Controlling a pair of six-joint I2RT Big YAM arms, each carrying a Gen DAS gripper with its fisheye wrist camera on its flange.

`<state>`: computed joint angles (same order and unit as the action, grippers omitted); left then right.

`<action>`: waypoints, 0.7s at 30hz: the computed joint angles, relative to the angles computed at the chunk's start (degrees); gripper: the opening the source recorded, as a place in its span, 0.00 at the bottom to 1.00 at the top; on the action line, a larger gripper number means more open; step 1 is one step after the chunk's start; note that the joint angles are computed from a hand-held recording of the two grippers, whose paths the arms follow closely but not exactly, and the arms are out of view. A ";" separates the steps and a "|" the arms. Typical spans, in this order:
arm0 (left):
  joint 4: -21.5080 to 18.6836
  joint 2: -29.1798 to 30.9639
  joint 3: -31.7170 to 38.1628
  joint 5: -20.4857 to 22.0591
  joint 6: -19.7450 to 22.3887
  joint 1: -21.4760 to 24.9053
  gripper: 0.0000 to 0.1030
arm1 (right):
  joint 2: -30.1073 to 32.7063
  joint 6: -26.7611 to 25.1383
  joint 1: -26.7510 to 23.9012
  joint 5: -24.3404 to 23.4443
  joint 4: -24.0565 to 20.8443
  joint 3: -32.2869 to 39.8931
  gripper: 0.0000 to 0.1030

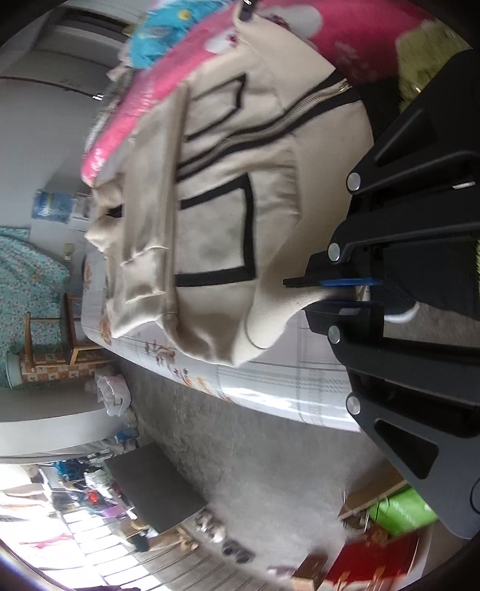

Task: Fold large clothes

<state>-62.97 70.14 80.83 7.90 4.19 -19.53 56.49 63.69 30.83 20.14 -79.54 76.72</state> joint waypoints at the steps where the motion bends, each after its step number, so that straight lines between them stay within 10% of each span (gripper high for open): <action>1: 0.08 0.78 0.79 1.59 -0.43 0.64 0.05 | 0.24 -0.76 -0.75 0.33 0.39 0.44 0.06; 11: -0.80 12.91 12.27 15.41 -7.07 5.38 0.05 | 2.62 -7.39 -9.38 -1.27 7.36 1.82 0.06; 21: -5.33 24.89 23.50 17.99 -11.21 5.32 0.05 | 7.81 -12.88 -19.46 -8.57 15.63 0.70 0.06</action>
